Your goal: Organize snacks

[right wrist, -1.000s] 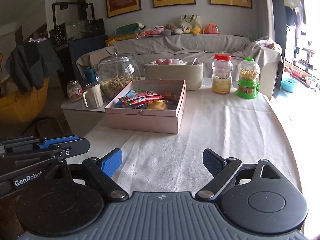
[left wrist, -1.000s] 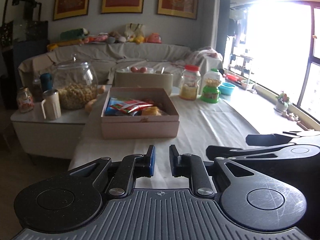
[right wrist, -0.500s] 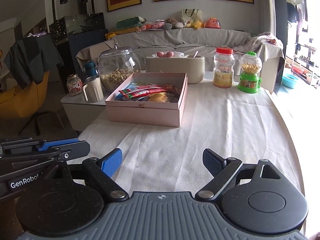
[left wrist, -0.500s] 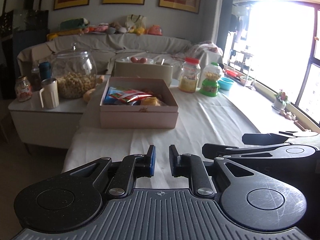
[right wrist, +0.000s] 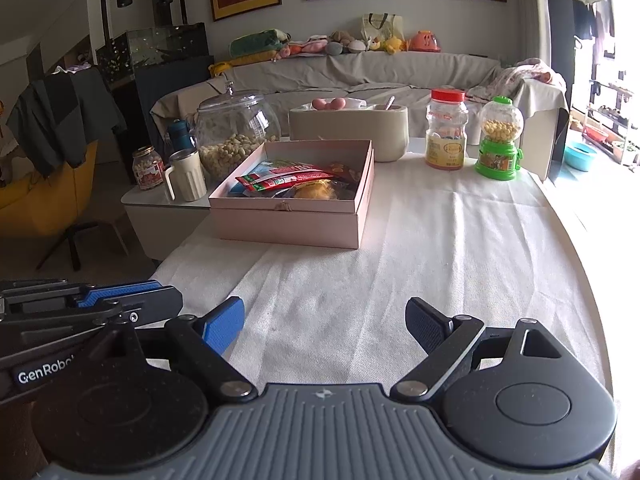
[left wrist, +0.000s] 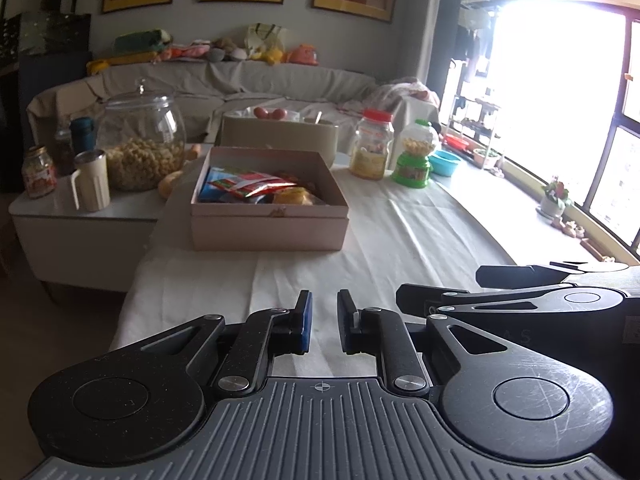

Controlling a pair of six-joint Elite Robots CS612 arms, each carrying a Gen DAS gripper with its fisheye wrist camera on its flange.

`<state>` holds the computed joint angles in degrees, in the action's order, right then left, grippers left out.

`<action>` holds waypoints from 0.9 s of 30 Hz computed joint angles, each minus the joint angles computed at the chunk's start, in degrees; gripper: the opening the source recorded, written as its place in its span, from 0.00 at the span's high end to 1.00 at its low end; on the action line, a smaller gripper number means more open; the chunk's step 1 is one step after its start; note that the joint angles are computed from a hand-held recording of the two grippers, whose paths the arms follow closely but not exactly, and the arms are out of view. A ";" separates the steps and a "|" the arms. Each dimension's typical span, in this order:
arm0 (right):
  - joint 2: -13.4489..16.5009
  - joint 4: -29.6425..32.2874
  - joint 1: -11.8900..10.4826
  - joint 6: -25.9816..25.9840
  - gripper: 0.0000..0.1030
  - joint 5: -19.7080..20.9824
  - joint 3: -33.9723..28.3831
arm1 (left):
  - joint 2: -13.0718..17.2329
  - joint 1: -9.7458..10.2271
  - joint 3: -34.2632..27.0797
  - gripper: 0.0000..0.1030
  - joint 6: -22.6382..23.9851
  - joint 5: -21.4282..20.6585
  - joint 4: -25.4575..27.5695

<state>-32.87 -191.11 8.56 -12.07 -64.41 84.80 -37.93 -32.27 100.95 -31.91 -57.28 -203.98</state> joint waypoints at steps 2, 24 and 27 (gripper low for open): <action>0.01 0.11 -0.01 0.00 0.14 0.03 -0.07 | 0.00 0.00 -0.03 0.83 -0.07 0.03 0.10; 0.30 0.85 0.12 0.11 0.14 -1.04 -0.77 | 0.71 0.83 -0.77 0.83 0.38 -0.29 -0.28; 0.83 1.97 0.38 -0.27 0.14 -2.51 -1.92 | 0.73 1.84 -1.14 0.83 -2.61 -1.58 2.17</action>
